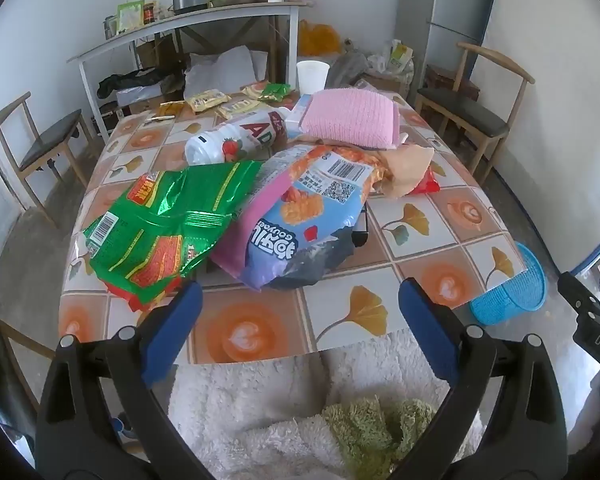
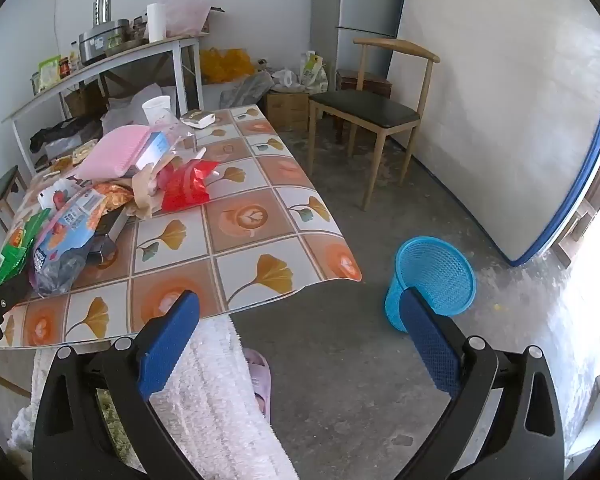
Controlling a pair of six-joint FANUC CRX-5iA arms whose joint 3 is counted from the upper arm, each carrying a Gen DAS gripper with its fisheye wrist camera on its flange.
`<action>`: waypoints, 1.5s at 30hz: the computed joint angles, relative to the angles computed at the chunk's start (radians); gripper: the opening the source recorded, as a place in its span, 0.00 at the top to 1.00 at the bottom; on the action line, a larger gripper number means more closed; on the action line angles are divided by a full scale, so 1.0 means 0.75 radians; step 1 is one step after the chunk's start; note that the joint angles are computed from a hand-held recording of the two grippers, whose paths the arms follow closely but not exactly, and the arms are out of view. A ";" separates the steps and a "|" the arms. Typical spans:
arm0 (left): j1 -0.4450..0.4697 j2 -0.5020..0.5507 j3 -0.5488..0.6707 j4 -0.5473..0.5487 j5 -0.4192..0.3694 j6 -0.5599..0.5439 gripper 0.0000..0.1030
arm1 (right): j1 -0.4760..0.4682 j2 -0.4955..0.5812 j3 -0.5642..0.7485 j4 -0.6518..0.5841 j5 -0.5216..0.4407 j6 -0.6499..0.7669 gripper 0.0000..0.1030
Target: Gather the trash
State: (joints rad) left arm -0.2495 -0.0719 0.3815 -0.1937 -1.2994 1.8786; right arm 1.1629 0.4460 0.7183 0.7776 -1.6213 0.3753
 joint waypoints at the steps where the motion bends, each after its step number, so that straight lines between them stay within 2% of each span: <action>1: 0.007 0.011 0.013 0.017 -0.024 -0.023 0.08 | 0.002 -0.005 -0.014 0.014 0.008 -0.002 0.06; 20: -0.003 0.002 0.018 -0.046 -0.030 0.042 0.08 | -0.003 -0.019 -0.036 -0.002 0.019 -0.006 0.06; 45: 0.006 -0.008 -0.001 -0.043 -0.025 0.042 0.08 | 0.002 0.003 -0.009 0.003 0.013 -0.001 0.06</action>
State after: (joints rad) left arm -0.2450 -0.0780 0.3810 -0.2257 -1.3184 1.9099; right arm 1.1647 0.4482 0.7112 0.7798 -1.6119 0.3746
